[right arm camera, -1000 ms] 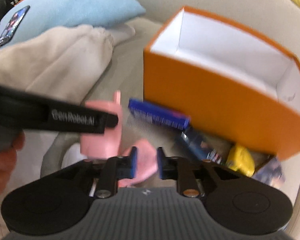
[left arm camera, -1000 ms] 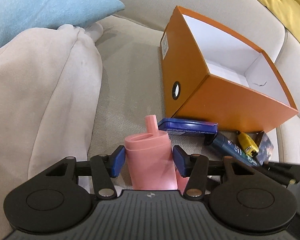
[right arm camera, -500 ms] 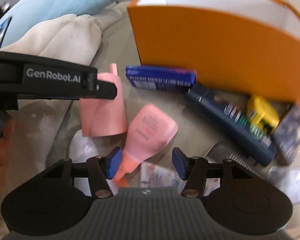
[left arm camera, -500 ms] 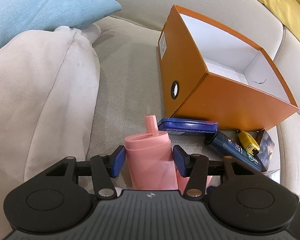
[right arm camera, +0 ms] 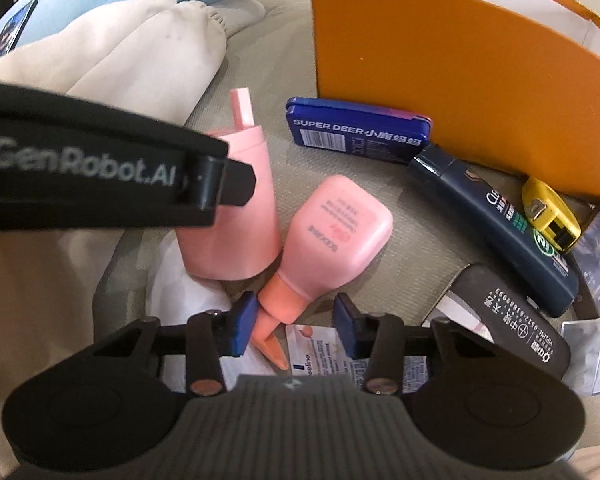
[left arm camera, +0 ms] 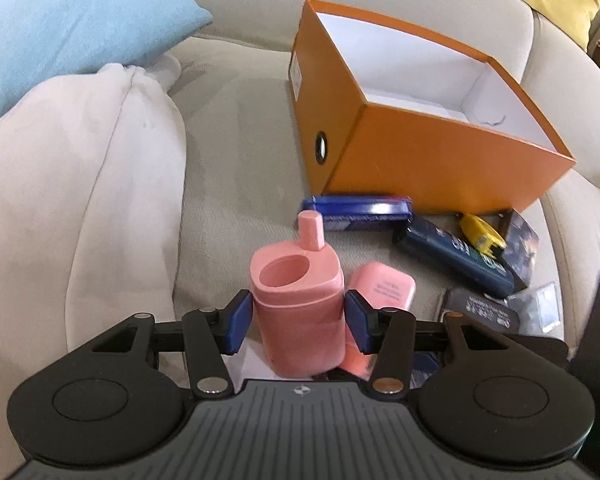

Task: Organize rigid objects
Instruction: 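Grasp the pink cup with left tool while right tool grasps the bottle nozzle, then lift and carry the pink cup and pink bottle into the orange box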

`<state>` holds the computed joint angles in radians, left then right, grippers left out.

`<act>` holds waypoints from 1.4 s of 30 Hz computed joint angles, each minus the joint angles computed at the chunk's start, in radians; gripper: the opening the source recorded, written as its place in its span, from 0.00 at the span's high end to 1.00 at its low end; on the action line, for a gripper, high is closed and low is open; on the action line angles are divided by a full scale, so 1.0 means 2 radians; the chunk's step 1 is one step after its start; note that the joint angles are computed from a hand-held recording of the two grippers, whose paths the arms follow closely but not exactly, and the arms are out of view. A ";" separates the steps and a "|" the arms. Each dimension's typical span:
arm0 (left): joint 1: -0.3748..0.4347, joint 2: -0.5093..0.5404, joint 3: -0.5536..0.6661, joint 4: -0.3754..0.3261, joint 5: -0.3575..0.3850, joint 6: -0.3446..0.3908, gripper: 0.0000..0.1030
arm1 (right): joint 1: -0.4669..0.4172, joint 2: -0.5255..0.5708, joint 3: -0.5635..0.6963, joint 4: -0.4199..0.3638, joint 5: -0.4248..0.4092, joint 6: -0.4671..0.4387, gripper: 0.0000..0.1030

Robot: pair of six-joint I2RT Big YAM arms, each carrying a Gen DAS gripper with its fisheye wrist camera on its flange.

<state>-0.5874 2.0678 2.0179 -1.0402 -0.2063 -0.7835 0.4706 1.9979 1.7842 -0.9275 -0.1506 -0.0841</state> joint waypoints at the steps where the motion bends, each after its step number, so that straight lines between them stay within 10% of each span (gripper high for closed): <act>1: -0.001 -0.003 -0.004 0.001 0.002 -0.001 0.45 | 0.001 -0.001 -0.002 0.002 0.002 0.000 0.56; 15: -0.008 -0.034 -0.049 0.044 -0.017 -0.016 0.46 | -0.015 -0.036 -0.034 0.031 -0.017 0.056 0.73; 23: -0.015 -0.022 -0.047 0.110 -0.026 0.043 0.46 | -0.041 -0.055 -0.033 0.024 -0.041 0.093 0.73; 27: -0.010 0.006 -0.004 0.039 -0.001 0.028 0.46 | -0.049 -0.036 -0.004 -0.002 -0.022 0.067 0.73; 42: -0.008 0.009 0.000 0.015 0.026 0.006 0.37 | -0.049 -0.057 -0.056 0.048 0.005 0.041 0.64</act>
